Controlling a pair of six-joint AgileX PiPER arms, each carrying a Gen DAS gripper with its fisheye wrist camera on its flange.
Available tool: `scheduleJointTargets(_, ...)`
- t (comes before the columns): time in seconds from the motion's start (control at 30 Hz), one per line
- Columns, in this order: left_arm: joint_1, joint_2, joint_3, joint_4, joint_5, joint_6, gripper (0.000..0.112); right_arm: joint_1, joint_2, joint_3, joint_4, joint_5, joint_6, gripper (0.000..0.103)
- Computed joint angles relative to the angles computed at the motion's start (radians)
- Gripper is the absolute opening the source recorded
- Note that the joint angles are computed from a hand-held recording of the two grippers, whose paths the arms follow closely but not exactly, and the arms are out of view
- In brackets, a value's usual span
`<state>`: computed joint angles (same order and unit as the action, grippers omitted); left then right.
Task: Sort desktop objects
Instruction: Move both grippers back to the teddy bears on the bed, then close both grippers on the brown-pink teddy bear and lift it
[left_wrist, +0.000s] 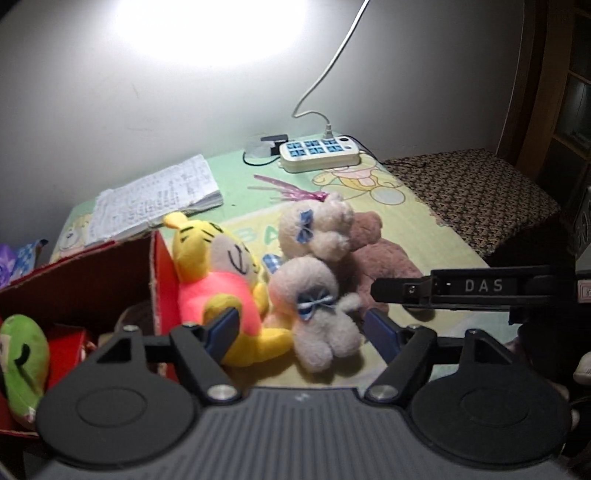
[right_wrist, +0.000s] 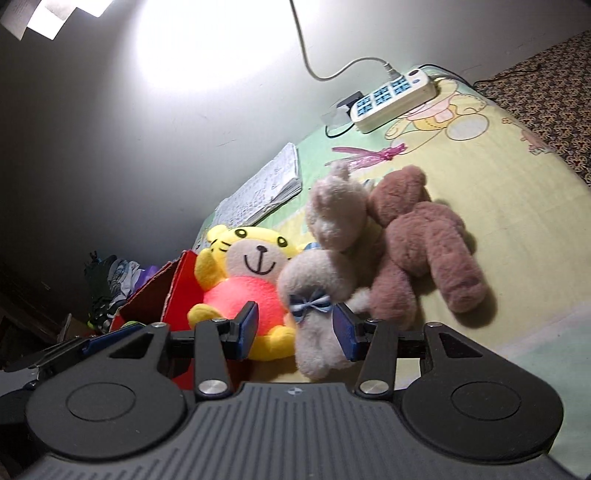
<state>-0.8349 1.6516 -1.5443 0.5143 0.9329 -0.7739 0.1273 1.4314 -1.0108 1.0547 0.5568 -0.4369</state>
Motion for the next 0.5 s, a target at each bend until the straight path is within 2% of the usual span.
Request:
scheduleJointTargets(0.13,0.072,0.037,-0.024,-0.192,-0.076,0.096,0.076,-0.076,0.019,0.006,0.012,0.041,-0.020,0.049)
scheduleJointTargets(0.27,0.104,0.095,-0.090,-0.234,-0.109,0.129,0.076,-0.127,0.077,-0.065,-0.023,0.078,-0.002,0.049)
scheduleJointTargets(0.37,0.135,0.149,-0.160,-0.291,-0.110,0.171,0.076,-0.150,0.133,-0.152,-0.095,0.074,0.043,0.049)
scheduleJointTargets(0.5,0.178,0.218,-0.218,-0.486,-0.156,0.327,0.076,-0.159,0.234,-0.262,-0.293,0.056,0.193,0.050)
